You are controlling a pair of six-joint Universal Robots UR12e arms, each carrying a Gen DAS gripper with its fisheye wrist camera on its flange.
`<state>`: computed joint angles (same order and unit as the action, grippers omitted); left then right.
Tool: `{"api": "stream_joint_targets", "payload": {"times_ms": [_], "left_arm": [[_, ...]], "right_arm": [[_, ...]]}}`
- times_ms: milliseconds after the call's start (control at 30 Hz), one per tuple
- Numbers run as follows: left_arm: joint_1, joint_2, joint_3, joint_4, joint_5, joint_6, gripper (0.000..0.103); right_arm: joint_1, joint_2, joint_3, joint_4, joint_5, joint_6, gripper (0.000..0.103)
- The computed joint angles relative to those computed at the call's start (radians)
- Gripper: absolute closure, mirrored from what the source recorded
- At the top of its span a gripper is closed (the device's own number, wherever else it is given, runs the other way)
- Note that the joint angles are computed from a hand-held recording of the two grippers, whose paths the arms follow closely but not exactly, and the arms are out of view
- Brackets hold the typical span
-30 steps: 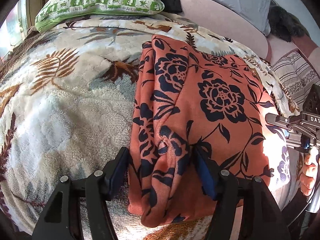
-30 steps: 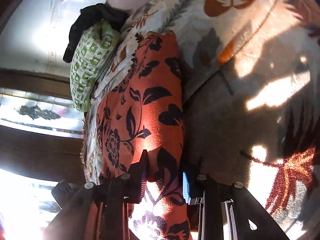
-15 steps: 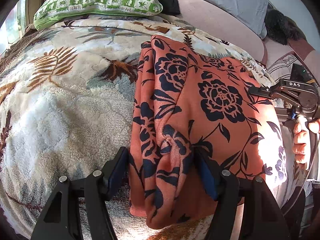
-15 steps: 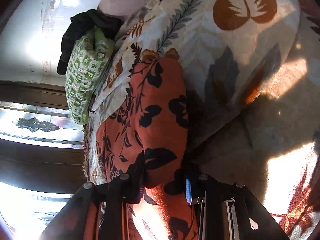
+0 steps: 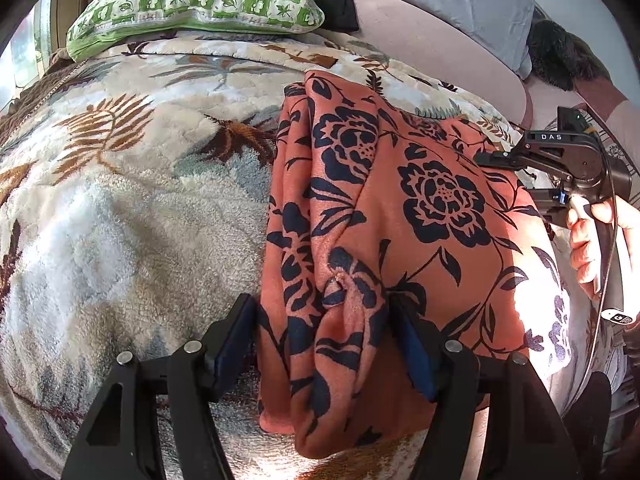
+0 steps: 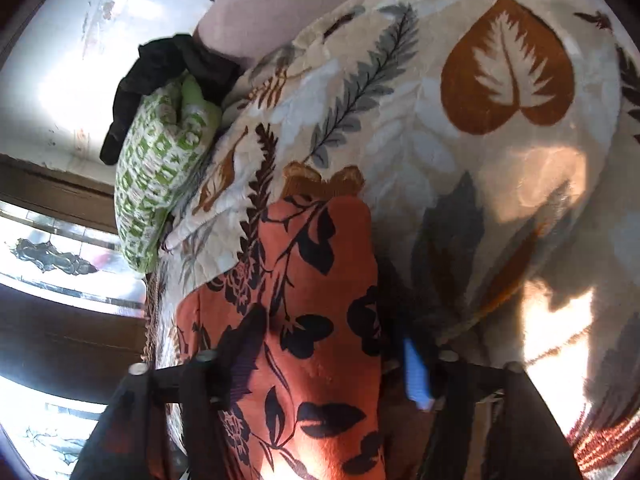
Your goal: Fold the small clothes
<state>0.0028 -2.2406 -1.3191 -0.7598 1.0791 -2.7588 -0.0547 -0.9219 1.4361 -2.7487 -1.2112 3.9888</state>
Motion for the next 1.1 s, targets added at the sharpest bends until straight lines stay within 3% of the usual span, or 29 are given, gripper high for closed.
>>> {"api": "stream_joint_targets", "payload": {"times_ms": [33, 133, 167, 200, 233, 300, 367, 400, 433, 500, 567, 667, 700, 800, 833, 900, 1000, 1067, 1100], "left_arm": [[-0.001, -0.001, 0.004, -0.006, 0.001, 0.001, 0.032], [-0.001, -0.003, 0.018, -0.032, -0.003, -0.01, 0.032], [0.002, -0.001, 0.025, -0.05, -0.017, -0.02, 0.033], [0.01, 0.003, 0.025, -0.054, -0.042, -0.042, 0.033], [0.021, 0.011, 0.014, -0.029, -0.082, -0.072, 0.033], [0.044, 0.024, -0.006, 0.01, -0.154, -0.114, 0.033], [0.052, 0.024, -0.002, -0.03, -0.158, -0.105, 0.035], [0.049, 0.019, 0.01, -0.081, -0.135, -0.085, 0.049], [0.047, 0.009, 0.025, -0.148, -0.118, -0.059, 0.081], [0.056, -0.003, 0.026, -0.176, -0.163, -0.08, 0.081], [0.055, 0.003, 0.026, -0.173, -0.157, -0.084, 0.082], [0.05, 0.024, 0.02, -0.168, -0.135, -0.045, 0.081], [0.052, 0.032, 0.012, -0.141, -0.148, -0.047, 0.078], [0.051, 0.028, 0.031, -0.065, -0.184, -0.053, 0.052], [0.044, 0.017, 0.054, -0.05, -0.183, -0.05, 0.047], [0.025, -0.023, 0.134, -0.105, -0.18, -0.014, 0.047], [-0.007, -0.117, 0.301, -0.259, -0.154, 0.002, 0.047], [-0.025, -0.167, 0.385, -0.333, -0.112, -0.008, 0.059], [-0.031, -0.187, 0.419, -0.372, -0.099, 0.003, 0.087]], "right_arm": [[0.006, -0.002, -0.015, 0.024, -0.018, -0.048, 0.071], [0.053, -0.021, -0.044, 0.04, -0.178, -0.205, 0.071], [0.058, -0.024, -0.049, 0.066, -0.202, -0.223, 0.066], [0.061, -0.027, -0.055, 0.114, -0.221, -0.225, 0.059], [0.06, -0.036, -0.045, 0.134, -0.233, -0.21, 0.038], [0.066, -0.067, 0.009, 0.066, -0.289, -0.171, 0.034], [0.075, -0.1, 0.064, -0.019, -0.33, -0.151, 0.034], [0.076, -0.115, 0.092, -0.074, -0.315, -0.139, 0.033], [0.077, -0.124, 0.112, -0.118, -0.281, -0.139, 0.029], [0.086, -0.132, 0.129, -0.165, -0.218, -0.153, 0.029], [0.096, -0.129, 0.13, -0.178, -0.166, -0.166, 0.023], [0.105, -0.111, 0.102, -0.052, -0.129, -0.198, 0.022], [0.102, -0.104, 0.097, -0.026, -0.096, -0.199, 0.022], [0.104, -0.103, 0.113, -0.067, -0.093, -0.19, 0.022], [0.102, -0.101, 0.114, -0.072, -0.086, -0.186, 0.021], [0.101, -0.101, 0.116, -0.079, -0.081, -0.182, 0.021], [0.101, -0.103, 0.129, -0.11, -0.082, -0.162, 0.021], [0.104, -0.105, 0.138, -0.127, -0.091, -0.155, 0.021], [0.105, -0.107, 0.142, -0.135, -0.095, -0.156, 0.021]]}}
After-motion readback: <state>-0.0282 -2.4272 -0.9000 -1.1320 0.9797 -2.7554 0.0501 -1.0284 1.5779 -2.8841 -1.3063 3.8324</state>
